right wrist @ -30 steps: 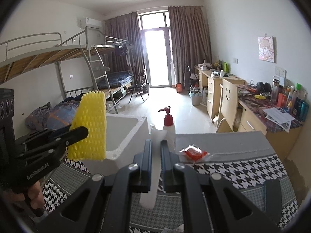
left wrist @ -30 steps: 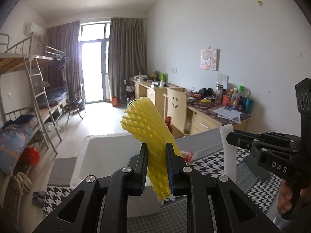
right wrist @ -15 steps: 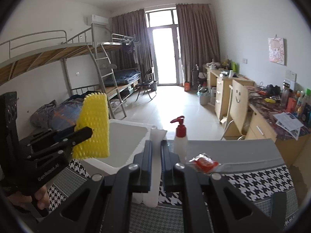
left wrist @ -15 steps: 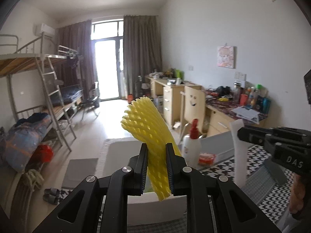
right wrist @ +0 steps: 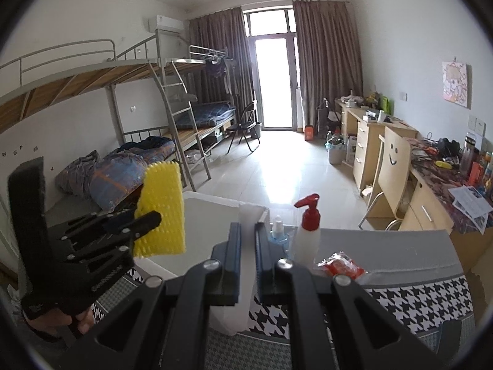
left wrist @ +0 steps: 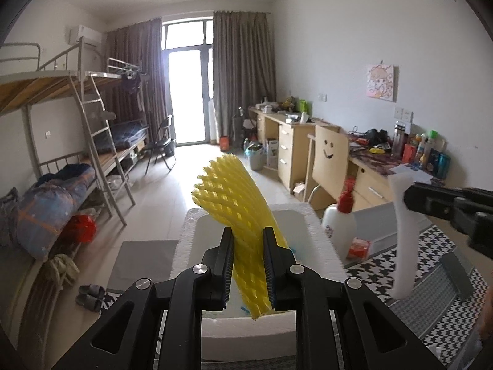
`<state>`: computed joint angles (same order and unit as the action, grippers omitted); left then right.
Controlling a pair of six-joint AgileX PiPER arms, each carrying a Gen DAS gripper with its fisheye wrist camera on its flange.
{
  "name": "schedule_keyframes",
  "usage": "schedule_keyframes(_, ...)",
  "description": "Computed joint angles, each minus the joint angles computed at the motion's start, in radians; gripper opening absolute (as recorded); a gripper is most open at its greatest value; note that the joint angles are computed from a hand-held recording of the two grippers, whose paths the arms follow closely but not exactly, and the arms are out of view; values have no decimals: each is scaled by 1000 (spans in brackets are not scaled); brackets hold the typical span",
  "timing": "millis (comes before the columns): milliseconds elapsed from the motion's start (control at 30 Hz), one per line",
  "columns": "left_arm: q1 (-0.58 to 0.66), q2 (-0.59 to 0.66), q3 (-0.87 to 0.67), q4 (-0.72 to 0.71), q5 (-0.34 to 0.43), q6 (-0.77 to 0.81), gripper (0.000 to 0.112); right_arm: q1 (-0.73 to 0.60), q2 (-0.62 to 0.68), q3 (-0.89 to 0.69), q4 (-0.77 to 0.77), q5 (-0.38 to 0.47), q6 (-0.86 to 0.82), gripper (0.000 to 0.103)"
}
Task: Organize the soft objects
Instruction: 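Carry the yellow sponge and white roll toward the white foam box, then lower the yellow sponge into the foam box and open the left tool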
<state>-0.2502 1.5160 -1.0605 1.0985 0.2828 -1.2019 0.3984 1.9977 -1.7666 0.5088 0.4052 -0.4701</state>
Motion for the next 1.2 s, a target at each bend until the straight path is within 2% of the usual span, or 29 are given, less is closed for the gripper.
schedule_keyframes(167, 25, 37, -18, -62, -11, 59, 21, 9, 30, -52, -32, 23, 33, 11)
schedule_keyframes(233, 38, 58, -37, -169, -14, 170, 34, 14, 40, -74, -55, 29, 54, 11)
schedule_keyframes(300, 47, 68, -37, -180, -20, 175, 57, 19, 47, -89, -74, 32, 71, 11)
schedule_keyframes(400, 61, 52, -13, -100, -26, 85, 80, 24, 49, -95, -87, 32, 81, 11)
schedule_keyframes(500, 75, 22, 20, -25, -33, -2, 93, 30, 65, -125, -114, 44, 107, 11)
schedule_keyframes(633, 91, -12, 51, 16, -34, -51, 100, 43, 103, -205, -169, 78, 160, 11)
schedule_keyframes(800, 135, -37, 74, -79, -68, 41, 102, 57, 153, -294, -193, 112, 177, 11)
schedule_keyframes(967, 129, -64, 102, 37, -36, -68, 102, 69, 202, -379, -212, 147, 194, 11)
schedule_keyframes(1067, 137, -83, 117, -1, -36, -28, 102, 77, 225, -418, -219, 164, 201, 11)
schedule_keyframes(1200, 145, -110, 150, 88, -41, -120, 102, 76, 251, -453, -214, 186, 195, 11)
